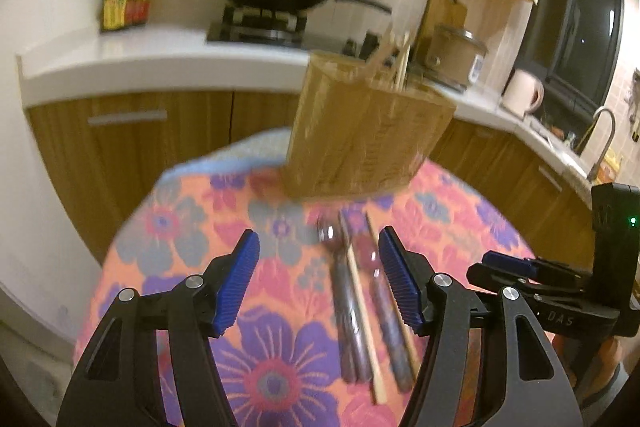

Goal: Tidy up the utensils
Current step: 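Lower the left tool and grasp a clear spoon while the right tool grasps a dark spoon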

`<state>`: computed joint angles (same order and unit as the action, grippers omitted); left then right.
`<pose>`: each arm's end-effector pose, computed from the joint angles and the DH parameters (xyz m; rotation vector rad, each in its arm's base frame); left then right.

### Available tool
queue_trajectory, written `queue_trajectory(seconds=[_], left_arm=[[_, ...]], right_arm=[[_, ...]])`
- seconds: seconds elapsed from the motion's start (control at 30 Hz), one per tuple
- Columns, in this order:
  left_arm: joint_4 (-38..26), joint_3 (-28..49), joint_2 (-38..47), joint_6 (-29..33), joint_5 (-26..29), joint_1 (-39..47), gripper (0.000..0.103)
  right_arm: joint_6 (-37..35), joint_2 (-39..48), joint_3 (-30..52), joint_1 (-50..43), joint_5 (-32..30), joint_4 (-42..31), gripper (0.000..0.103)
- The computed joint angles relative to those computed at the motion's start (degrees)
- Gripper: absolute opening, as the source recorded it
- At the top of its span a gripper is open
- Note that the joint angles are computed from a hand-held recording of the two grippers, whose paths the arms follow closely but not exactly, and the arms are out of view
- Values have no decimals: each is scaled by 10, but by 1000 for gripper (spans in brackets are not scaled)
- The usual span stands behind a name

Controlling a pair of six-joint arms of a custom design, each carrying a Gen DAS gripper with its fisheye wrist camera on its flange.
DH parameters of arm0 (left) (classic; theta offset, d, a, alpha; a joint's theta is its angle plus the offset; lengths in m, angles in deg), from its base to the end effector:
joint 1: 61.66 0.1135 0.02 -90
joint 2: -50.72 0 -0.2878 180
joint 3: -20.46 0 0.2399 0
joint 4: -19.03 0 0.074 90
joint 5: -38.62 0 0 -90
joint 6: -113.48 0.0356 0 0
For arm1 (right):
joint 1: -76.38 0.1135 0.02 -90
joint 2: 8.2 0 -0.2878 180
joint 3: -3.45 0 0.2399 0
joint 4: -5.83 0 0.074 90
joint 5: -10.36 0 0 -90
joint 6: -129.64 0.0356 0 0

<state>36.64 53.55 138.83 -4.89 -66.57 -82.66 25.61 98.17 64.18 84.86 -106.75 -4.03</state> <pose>0.2219 -0.0752 0.1388 -0.2859 2.1849 -0.1873 0.3227 0.0645 0.1310 -0.6624 2.3825 0.5568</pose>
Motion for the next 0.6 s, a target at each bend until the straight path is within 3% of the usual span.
queue_trajectory(seconds=[0.07,0.13,0.23,0.37,0.6], left_arm=[[-7,6,26,1,26,9,59],[-13,13,55,8,56,16,57],[-9,19,84,22,85,18,53],[-62,63,119,39,101,14,43],[-166,172,169,53,95,15,38]], right_arm=[[-9,6,1,7,11,-9,44],[-15,10,-1,13,18,-16,36],[-15,22,11,18,26,-41,31],[-12,46,43,14,9,-89,28],[0,61,68,30,17,-109,27]])
